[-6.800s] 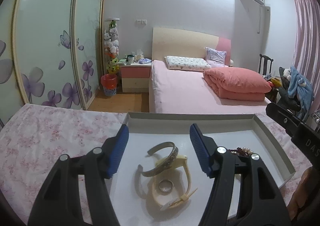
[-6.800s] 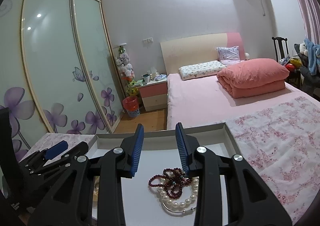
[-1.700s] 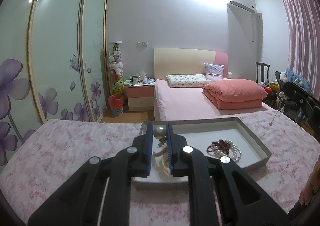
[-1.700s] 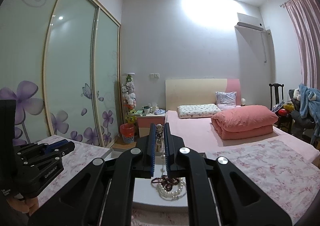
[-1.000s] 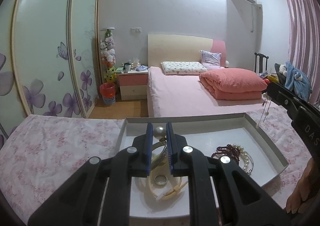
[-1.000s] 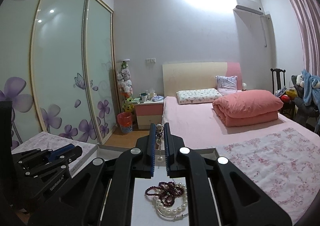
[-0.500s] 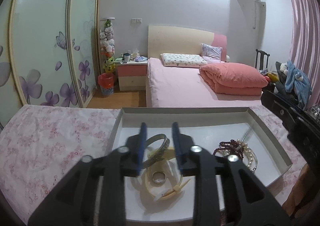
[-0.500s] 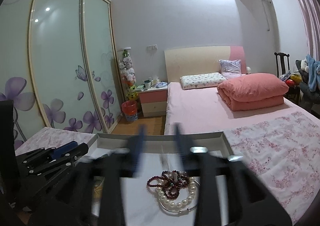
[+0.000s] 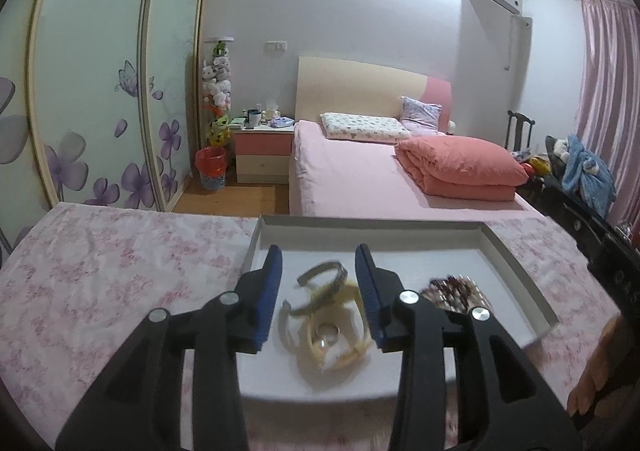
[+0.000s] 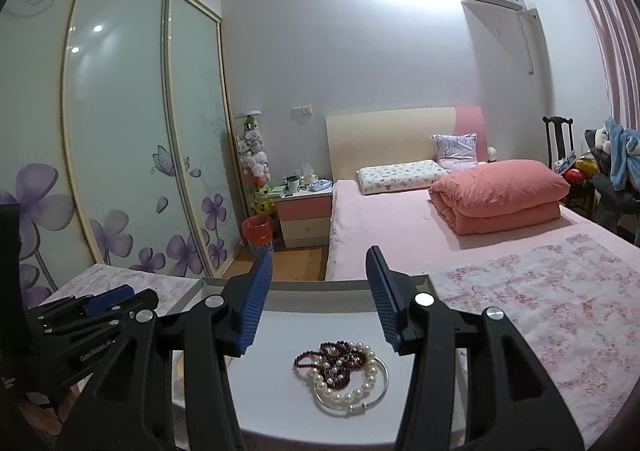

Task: Organize jewelry
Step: 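Reach the left tool to the pink bead bracelet and grasp it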

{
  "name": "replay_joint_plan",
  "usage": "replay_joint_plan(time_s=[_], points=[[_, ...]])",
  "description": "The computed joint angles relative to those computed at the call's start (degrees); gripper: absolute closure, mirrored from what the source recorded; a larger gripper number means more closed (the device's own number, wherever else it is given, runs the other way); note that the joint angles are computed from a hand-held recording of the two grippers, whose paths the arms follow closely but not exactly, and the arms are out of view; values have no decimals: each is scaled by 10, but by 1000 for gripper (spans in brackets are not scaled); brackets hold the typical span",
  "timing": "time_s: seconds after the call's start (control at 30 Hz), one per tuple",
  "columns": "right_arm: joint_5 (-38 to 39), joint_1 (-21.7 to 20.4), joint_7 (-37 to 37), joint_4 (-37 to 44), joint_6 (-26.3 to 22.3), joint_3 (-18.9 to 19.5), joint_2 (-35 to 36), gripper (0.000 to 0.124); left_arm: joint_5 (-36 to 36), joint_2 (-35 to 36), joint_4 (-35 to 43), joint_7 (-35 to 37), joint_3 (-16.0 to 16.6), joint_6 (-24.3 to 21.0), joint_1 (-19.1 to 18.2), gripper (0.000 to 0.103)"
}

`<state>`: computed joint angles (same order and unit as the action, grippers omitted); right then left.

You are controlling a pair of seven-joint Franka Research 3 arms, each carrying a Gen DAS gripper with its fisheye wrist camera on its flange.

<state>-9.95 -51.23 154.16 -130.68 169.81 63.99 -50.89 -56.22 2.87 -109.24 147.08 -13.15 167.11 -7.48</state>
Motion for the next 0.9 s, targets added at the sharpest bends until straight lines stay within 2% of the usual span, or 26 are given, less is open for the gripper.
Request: replay_joint_plan(time_s=[0.1, 0.17, 0.4, 0.67, 0.9], points=[[-1, 30, -3, -17, -7, -19, -11, 74, -25, -33, -36, 34, 9, -34, 2, 56], [-2, 51, -2, -29, -14, -32, -21, 74, -17, -59, -68, 44, 22, -67, -5, 56], [-17, 109, 9, -55, -45, -61, -36, 74, 100, -92, -125, 10, 54, -170, -24, 56], [-43, 138, 27, -66, -59, -78, -34, 74, 163, -88, -136, -42, 56, -187, -33, 56], [-60, 148, 41, -71, -60, -85, -30, 74, 180, -84, -135, -62, 55, -188, -37, 57]])
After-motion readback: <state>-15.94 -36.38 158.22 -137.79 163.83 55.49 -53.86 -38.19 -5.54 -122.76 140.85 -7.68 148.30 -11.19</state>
